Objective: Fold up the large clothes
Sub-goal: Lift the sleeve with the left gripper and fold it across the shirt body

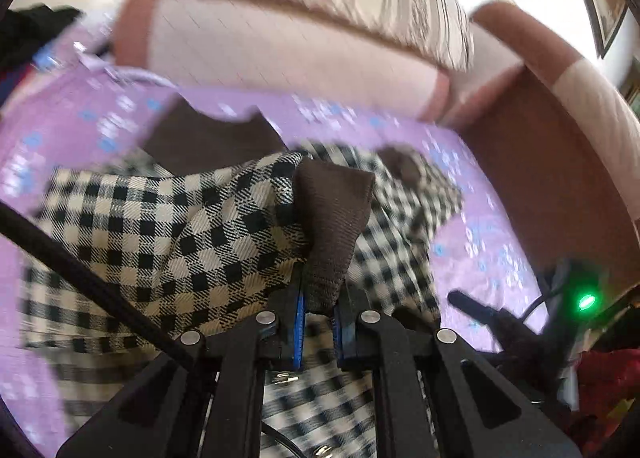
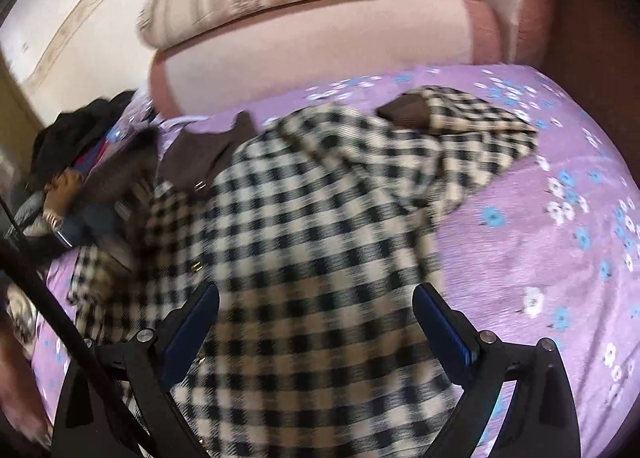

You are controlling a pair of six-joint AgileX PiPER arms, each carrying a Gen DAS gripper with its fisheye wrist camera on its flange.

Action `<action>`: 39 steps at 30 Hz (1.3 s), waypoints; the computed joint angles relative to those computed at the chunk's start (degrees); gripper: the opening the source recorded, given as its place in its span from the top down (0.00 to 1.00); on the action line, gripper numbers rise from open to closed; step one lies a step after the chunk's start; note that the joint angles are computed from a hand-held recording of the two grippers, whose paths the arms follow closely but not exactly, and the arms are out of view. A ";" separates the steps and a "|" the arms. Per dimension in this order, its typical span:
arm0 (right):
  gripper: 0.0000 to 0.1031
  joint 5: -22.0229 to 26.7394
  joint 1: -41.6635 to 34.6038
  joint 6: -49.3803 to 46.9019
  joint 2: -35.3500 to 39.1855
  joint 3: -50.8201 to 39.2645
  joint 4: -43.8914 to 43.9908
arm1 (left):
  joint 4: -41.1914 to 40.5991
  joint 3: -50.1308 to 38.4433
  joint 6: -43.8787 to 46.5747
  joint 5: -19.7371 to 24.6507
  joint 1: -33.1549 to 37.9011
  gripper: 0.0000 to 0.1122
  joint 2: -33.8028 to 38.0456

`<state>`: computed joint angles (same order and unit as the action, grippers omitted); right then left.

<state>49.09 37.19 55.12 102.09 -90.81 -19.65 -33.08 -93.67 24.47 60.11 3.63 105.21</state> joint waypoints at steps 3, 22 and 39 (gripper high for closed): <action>0.03 0.01 -1.88 -0.73 0.12 0.68 1.49 | 1.51 3.10 -0.24 -4.64 -3.32 0.91 2.59; 0.05 4.63 -3.61 -7.23 14.92 -15.32 8.61 | 15.26 13.55 5.84 -3.89 20.02 0.29 -14.33; 0.95 4.91 -5.28 -12.22 14.59 -21.37 0.85 | 21.25 12.79 -5.64 -7.00 23.49 0.29 -4.05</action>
